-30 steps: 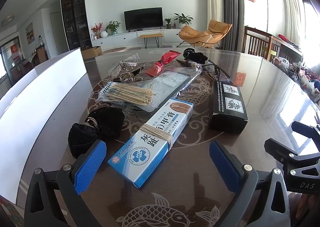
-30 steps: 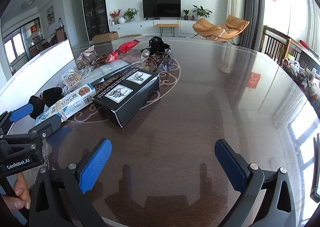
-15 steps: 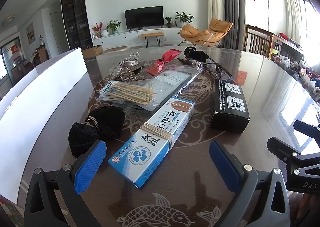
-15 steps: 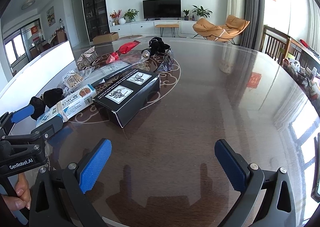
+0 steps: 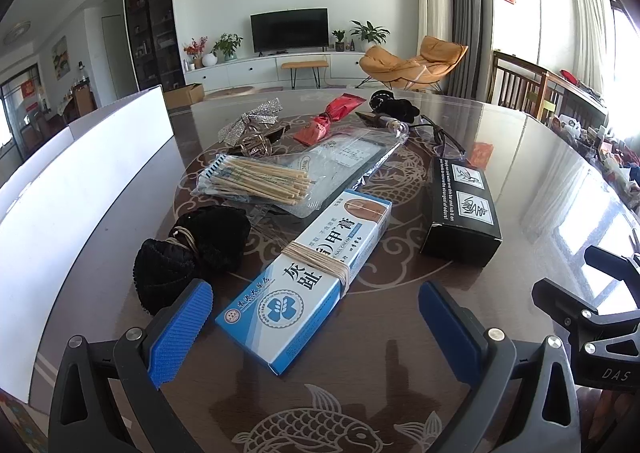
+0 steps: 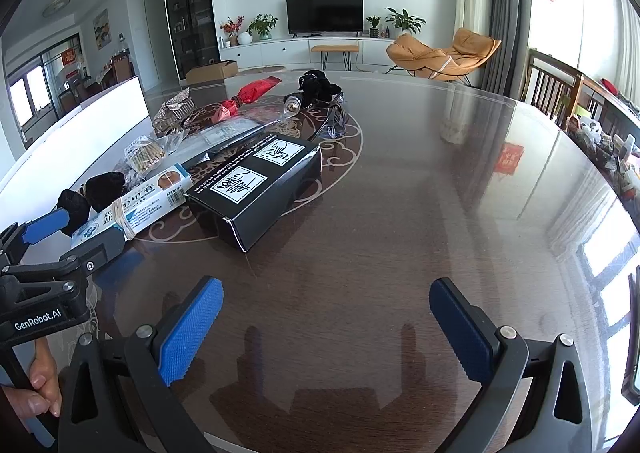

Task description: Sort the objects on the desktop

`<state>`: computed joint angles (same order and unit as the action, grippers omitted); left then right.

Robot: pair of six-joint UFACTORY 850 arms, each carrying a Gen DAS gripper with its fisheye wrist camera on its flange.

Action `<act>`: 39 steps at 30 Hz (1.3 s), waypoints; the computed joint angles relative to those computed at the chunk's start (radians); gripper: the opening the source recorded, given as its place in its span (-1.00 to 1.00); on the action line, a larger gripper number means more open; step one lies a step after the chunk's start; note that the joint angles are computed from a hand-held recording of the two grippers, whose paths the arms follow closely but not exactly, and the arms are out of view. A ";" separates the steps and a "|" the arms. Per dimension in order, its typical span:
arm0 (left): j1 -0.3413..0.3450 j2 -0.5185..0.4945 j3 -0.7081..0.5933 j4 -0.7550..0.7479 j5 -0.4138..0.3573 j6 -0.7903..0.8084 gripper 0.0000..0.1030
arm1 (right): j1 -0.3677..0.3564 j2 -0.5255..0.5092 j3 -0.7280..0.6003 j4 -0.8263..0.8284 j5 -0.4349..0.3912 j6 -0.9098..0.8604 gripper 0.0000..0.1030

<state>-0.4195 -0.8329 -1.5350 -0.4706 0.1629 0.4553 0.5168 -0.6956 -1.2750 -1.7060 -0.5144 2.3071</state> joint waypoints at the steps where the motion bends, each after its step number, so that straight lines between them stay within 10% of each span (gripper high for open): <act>1: 0.000 0.000 0.000 0.000 0.000 0.000 1.00 | 0.000 0.000 0.000 -0.002 -0.001 0.003 1.00; 39: 0.007 0.006 0.007 0.072 -0.001 -0.077 1.00 | -0.002 -0.036 -0.057 0.127 0.038 -0.163 1.00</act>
